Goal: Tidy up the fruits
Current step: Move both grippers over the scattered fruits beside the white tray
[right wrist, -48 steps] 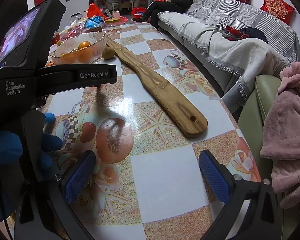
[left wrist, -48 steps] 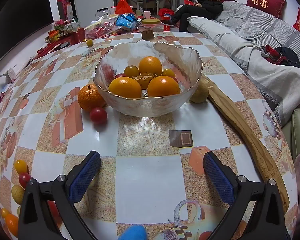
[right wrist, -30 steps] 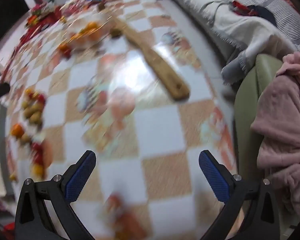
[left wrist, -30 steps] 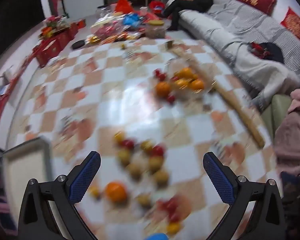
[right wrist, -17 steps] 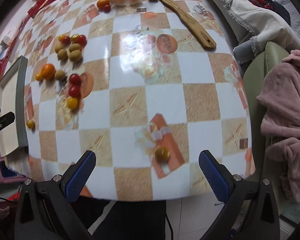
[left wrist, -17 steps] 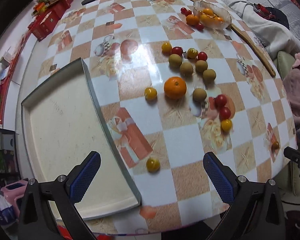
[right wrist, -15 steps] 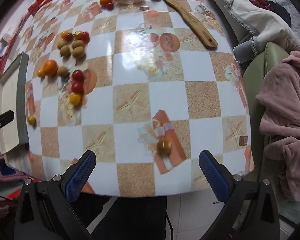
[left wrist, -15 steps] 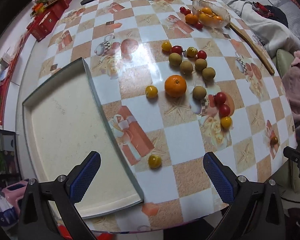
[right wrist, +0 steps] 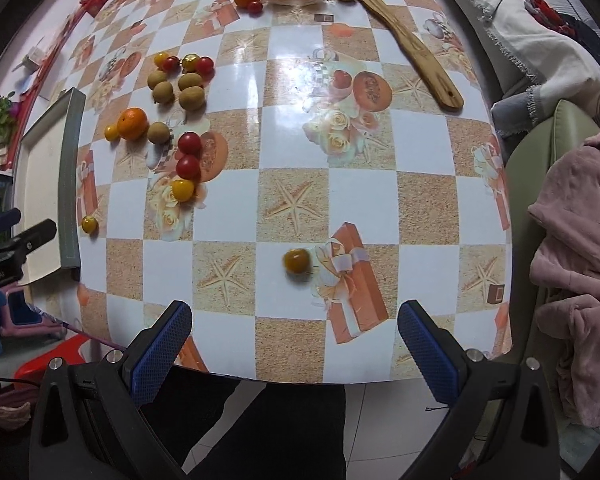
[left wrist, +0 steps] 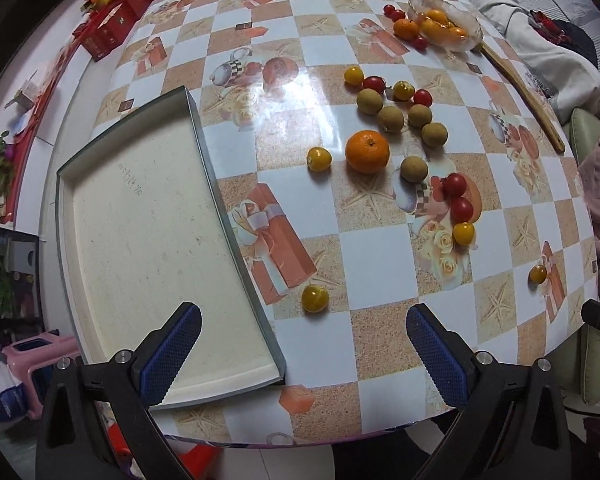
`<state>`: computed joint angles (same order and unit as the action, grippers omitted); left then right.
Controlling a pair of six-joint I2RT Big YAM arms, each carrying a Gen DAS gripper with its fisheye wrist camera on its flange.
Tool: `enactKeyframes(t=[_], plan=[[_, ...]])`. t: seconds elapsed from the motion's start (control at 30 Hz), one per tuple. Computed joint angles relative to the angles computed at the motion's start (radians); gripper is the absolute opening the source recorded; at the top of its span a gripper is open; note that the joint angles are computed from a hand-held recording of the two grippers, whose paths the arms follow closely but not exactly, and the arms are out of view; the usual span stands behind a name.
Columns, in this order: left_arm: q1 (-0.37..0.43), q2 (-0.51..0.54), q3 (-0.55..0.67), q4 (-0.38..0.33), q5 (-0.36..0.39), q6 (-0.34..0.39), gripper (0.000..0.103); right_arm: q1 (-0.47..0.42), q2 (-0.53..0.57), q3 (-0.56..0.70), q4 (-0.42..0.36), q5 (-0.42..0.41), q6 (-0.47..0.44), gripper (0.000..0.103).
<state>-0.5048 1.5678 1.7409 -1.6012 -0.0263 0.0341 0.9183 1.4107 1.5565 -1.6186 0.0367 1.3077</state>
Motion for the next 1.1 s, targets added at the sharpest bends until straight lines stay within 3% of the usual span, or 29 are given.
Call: enactKeyframes(t=[0.63, 0.9, 1.1], plan=[[-0.037, 0.010, -0.014, 0.001, 0.007, 0.023, 0.103, 0.029, -0.023, -0.067, 0.045, -0.043, 0.066, 0.103], [-0.048, 0.038, 0.002, 0.044, -0.003, 0.046, 0.103, 0.021, -0.023, -0.098, 0.064, -0.048, 0.091, 0.103], [-0.090, 0.047, -0.019, 0.068, 0.034, 0.085, 0.103, 0.013, -0.025, -0.142, 0.103, -0.047, 0.102, 0.103]])
